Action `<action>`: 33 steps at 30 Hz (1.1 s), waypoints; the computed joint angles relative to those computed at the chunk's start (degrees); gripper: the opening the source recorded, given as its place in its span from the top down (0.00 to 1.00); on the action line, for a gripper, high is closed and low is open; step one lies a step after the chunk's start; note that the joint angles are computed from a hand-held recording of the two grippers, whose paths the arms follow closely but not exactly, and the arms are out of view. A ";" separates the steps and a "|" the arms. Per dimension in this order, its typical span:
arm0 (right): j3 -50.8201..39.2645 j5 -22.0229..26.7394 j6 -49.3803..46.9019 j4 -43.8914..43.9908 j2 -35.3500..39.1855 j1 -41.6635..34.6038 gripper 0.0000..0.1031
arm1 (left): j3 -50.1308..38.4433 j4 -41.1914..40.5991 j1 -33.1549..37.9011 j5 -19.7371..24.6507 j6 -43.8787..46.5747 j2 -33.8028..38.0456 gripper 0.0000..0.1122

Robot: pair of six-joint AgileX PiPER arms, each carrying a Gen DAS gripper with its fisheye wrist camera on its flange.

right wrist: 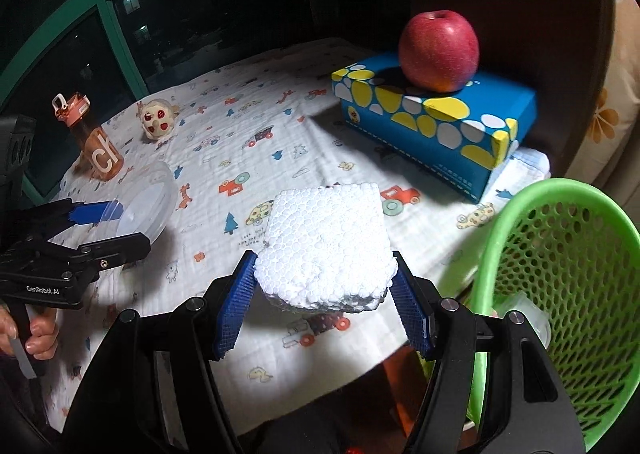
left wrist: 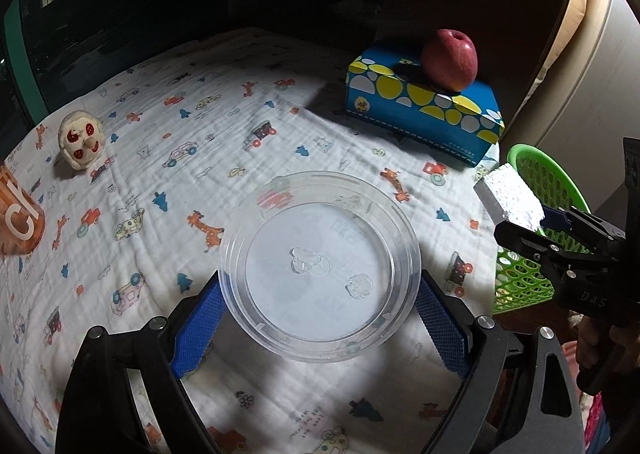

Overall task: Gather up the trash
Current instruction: 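Carry the foam block and clear lid over the green wastebasket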

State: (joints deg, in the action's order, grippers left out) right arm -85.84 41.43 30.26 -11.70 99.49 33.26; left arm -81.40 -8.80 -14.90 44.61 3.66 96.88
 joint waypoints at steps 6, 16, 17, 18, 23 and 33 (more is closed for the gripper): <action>7.27 -1.54 2.58 -1.54 -7.17 -2.17 0.37 | -1.92 2.45 -5.00 0.71 -3.16 0.58 0.22; 17.98 -2.01 3.26 -2.84 -17.95 -8.35 0.37 | -8.54 5.09 -12.88 2.83 -7.29 4.24 0.22; 18.94 -1.84 2.86 -2.72 -18.85 -9.33 0.37 | -9.27 5.17 -13.44 3.05 -7.42 4.74 0.22; 19.69 -1.68 2.57 -2.62 -19.58 -10.18 0.37 | -10.19 5.26 -14.10 3.36 -7.64 5.32 0.22; 23.59 -1.27 0.49 -1.88 -23.26 -15.53 0.37 | -15.16 5.78 -17.01 5.08 -8.63 8.32 0.22; 28.43 -1.51 -2.38 -0.52 -26.96 -23.77 0.36 | -25.00 6.78 -21.17 9.06 -9.59 13.70 0.22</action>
State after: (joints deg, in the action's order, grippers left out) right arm -57.41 39.92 27.88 -12.21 72.53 9.50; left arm -106.39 -2.02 -36.07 53.66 -5.93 110.58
